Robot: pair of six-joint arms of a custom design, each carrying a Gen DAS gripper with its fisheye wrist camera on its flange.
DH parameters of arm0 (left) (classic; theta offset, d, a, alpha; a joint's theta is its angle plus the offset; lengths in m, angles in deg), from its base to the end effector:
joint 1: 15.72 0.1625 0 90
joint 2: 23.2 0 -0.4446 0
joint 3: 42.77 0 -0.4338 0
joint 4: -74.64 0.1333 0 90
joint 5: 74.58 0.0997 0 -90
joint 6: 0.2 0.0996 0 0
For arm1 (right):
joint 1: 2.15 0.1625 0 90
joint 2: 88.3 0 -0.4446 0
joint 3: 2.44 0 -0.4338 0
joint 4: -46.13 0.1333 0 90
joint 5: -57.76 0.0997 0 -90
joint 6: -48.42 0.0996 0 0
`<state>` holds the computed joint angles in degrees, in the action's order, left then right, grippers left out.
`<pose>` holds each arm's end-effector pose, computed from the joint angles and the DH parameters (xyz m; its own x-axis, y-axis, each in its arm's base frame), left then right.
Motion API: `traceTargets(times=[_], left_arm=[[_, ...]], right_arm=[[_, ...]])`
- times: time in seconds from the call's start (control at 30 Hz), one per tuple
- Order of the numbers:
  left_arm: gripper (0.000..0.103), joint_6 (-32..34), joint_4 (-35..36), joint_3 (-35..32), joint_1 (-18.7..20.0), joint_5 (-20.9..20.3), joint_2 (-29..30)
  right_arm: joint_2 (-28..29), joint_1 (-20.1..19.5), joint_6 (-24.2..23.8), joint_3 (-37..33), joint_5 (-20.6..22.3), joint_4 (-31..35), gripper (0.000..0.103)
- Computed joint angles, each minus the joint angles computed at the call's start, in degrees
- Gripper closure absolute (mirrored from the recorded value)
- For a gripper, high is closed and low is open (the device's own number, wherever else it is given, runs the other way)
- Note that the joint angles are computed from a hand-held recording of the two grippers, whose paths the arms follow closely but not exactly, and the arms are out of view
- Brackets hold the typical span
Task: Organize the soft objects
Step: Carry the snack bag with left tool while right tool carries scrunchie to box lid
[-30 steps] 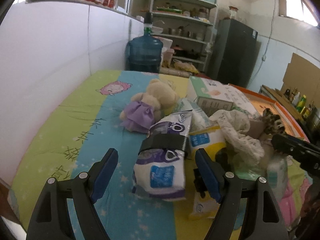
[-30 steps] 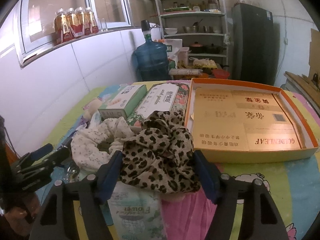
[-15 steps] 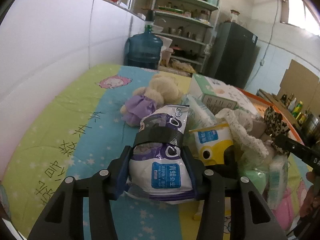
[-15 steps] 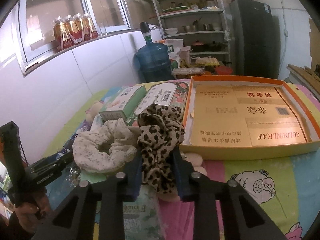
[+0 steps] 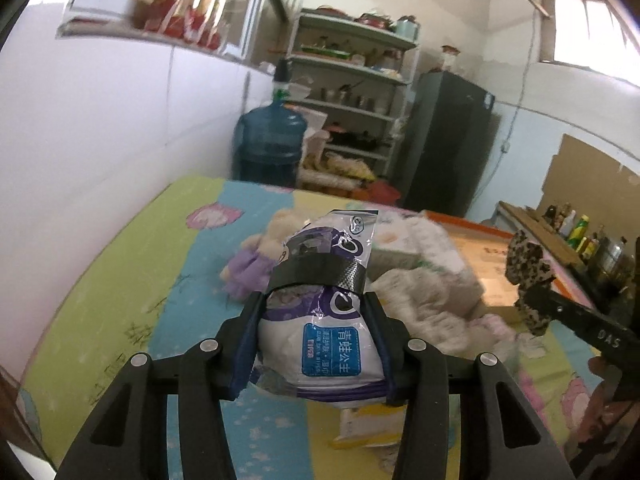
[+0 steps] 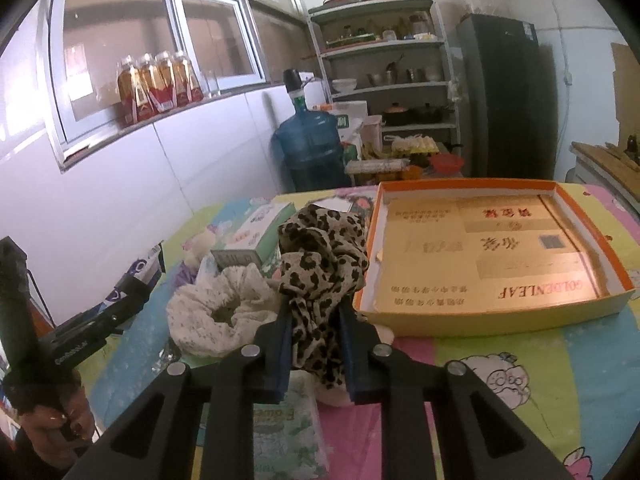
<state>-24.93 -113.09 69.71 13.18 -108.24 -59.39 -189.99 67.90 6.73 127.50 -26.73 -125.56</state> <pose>-0.3986 -0.4670 -0.0114 -0.8261 0.1190 -0.5508 0.5167 0.5501 -0.6561 -0.0128 -0.4539 0.4136 -0.8535 -0.1729 0.4915 -0.4880 0.5958 -0.6379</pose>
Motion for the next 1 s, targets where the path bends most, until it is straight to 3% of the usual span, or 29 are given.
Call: traceTargets(times=[0.57, 1.0], left_arm=[[0.053, 9.3, 1.6, -12.8, -1.7, -5.1, 7.5], [0.053, 11.0, 11.1, -29.3, -1.1, -11.0, 16.9]], right_arm=[[-3.5, -4.7, 1.6, -2.1, 4.6, 0.1, 0.082], [-2.8, -8.6, 2.4, -7.5, 6.7, -0.3, 0.082]])
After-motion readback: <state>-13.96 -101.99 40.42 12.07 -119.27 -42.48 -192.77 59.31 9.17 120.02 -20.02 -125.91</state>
